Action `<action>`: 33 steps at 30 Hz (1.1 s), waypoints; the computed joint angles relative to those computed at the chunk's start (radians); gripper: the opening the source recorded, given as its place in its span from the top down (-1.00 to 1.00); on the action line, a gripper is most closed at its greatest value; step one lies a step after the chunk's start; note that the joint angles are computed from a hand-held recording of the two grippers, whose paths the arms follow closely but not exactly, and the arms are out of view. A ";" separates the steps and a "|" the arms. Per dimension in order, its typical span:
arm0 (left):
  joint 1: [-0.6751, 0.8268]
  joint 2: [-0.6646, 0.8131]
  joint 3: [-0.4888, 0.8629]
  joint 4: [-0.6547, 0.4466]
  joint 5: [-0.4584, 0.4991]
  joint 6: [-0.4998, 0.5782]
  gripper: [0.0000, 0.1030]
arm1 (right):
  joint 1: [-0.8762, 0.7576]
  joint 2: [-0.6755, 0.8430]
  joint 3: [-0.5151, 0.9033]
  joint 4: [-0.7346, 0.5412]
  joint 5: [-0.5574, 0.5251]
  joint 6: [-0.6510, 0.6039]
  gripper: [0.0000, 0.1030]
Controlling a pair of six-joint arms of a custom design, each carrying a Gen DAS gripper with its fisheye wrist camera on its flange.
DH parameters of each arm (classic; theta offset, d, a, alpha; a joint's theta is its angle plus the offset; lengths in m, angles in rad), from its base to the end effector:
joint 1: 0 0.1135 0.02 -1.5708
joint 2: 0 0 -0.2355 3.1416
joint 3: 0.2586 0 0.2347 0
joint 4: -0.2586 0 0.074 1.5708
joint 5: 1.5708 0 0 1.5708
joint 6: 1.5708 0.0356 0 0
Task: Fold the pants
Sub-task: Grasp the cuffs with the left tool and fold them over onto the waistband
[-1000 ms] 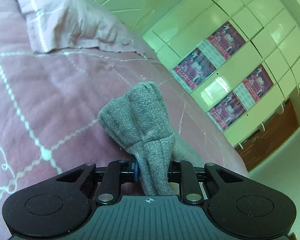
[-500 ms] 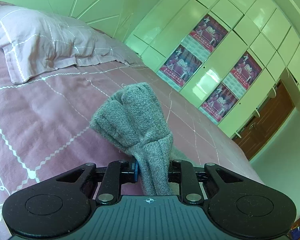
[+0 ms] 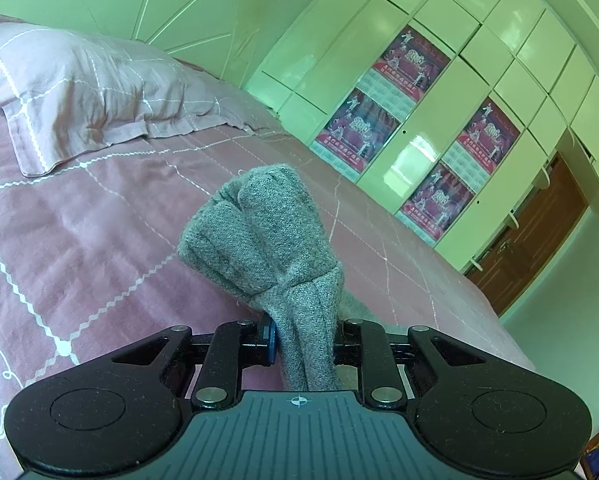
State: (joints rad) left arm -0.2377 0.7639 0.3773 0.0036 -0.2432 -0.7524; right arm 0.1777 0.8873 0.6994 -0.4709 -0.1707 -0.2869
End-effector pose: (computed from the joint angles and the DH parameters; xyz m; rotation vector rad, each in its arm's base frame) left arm 0.1803 -0.0349 0.2059 -0.6547 1.8528 -0.4176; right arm 0.1876 0.0398 0.2459 -0.6016 2.1385 0.1302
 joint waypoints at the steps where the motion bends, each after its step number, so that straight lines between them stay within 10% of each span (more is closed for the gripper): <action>1: -0.001 -0.002 0.000 -0.002 -0.001 0.000 0.59 | 0.000 -0.001 -0.001 -0.001 0.000 0.000 0.22; 15: -0.232 0.065 0.198 -0.027 -0.159 0.141 0.59 | -0.013 -0.001 0.020 -0.008 -0.027 0.026 0.22; 26: -0.553 0.541 0.679 -0.026 -0.293 0.362 0.59 | -0.761 0.000 0.113 -0.072 -0.679 0.001 0.21; 33: -0.668 1.006 1.118 -0.162 -0.185 0.361 0.55 | -1.115 0.297 0.229 0.020 -0.847 0.138 0.12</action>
State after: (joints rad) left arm -0.9059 1.7698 1.4950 -0.1582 -0.4282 -0.3916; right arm -0.9373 1.1838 0.9282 -0.4509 -1.0182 -0.1491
